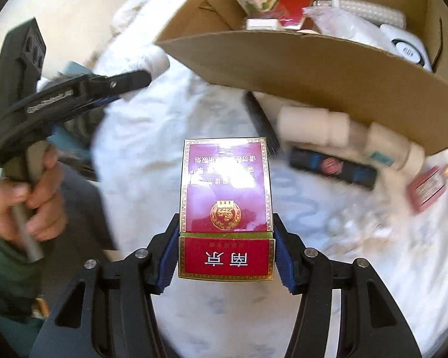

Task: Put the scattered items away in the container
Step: 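Lift the cigarette box with right tool while left tool grasps a white pill bottle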

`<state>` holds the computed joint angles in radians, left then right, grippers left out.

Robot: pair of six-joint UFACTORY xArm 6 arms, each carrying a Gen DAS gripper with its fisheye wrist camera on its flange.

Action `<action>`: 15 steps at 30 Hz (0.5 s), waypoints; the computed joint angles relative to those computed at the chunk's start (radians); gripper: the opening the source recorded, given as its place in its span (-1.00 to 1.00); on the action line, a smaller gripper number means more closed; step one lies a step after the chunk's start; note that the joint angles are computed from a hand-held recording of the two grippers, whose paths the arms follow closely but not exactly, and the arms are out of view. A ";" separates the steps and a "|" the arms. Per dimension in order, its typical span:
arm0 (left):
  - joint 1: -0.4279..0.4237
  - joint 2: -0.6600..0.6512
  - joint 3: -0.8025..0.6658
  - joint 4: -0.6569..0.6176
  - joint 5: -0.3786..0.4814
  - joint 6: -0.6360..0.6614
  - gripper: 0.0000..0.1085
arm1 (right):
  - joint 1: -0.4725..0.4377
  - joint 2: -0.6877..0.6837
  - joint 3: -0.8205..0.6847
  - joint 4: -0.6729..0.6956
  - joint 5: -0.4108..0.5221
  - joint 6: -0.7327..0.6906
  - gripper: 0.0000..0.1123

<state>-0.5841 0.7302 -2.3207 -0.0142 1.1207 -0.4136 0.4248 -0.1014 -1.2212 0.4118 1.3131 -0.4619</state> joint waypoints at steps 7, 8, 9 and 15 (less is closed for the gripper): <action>0.001 0.060 -0.124 0.018 -0.053 -0.073 -0.35 | 0.016 0.007 -0.052 0.165 0.012 -0.021 0.06; 0.000 0.050 -0.113 0.032 -0.077 -0.082 -0.35 | 0.010 0.001 -0.059 0.187 0.008 -0.036 0.06; -0.004 0.048 -0.102 0.040 -0.104 -0.092 -0.35 | 0.008 -0.007 -0.068 0.199 -0.006 -0.047 0.06; -0.012 0.074 -0.140 0.038 -0.129 -0.081 -0.35 | 0.024 -0.032 -0.067 0.330 -0.149 -0.121 0.06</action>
